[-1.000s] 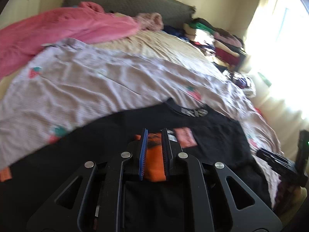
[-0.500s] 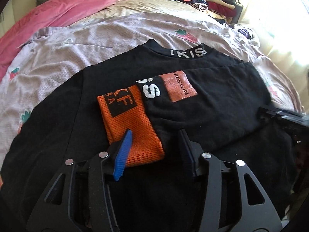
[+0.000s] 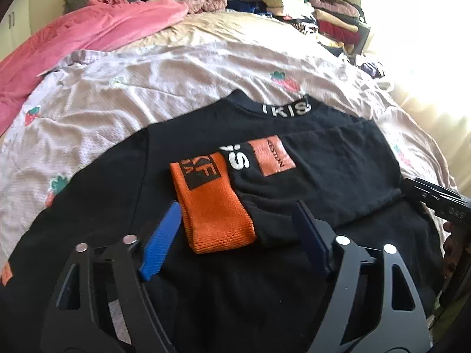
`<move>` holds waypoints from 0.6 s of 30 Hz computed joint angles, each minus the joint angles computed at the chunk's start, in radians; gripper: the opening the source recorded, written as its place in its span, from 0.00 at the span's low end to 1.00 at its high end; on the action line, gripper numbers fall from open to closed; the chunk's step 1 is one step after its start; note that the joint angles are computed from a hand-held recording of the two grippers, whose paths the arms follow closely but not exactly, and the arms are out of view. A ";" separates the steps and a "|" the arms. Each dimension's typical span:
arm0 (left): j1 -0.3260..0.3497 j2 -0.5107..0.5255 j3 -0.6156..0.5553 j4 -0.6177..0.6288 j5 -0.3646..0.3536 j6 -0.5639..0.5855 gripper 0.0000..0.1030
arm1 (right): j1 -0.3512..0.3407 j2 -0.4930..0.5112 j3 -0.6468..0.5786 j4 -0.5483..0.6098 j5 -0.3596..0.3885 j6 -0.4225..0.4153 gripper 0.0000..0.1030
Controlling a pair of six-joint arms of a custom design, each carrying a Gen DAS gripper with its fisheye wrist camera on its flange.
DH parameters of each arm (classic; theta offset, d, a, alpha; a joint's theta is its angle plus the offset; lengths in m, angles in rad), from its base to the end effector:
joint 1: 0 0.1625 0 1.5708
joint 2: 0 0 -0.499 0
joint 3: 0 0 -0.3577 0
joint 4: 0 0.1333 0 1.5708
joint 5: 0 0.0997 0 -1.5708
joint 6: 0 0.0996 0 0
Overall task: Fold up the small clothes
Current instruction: 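Move the left tool toward the orange cuff of the other sleeve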
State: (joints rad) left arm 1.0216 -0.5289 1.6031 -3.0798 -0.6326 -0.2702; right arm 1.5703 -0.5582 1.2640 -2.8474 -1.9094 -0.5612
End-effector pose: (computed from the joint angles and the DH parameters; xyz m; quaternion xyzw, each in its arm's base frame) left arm -0.1918 -0.7226 0.0884 0.0245 0.8761 -0.3523 0.3283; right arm 0.0998 -0.8302 0.1696 0.2161 -0.9220 0.2218 0.2323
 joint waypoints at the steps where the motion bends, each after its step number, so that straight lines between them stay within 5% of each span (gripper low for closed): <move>1: -0.003 -0.002 0.004 -0.010 0.001 0.003 0.73 | 0.000 -0.010 0.015 -0.016 0.006 -0.002 0.85; 8: -0.038 -0.022 0.067 -0.084 0.037 -0.019 0.91 | 0.008 -0.057 0.083 -0.093 0.041 -0.009 0.93; 12: -0.048 -0.054 0.128 -0.152 -0.042 -0.027 0.91 | 0.014 -0.076 0.123 -0.126 0.060 -0.014 0.95; 18: -0.075 -0.089 0.195 -0.155 0.005 -0.076 0.91 | 0.027 -0.093 0.165 -0.161 0.064 -0.033 0.96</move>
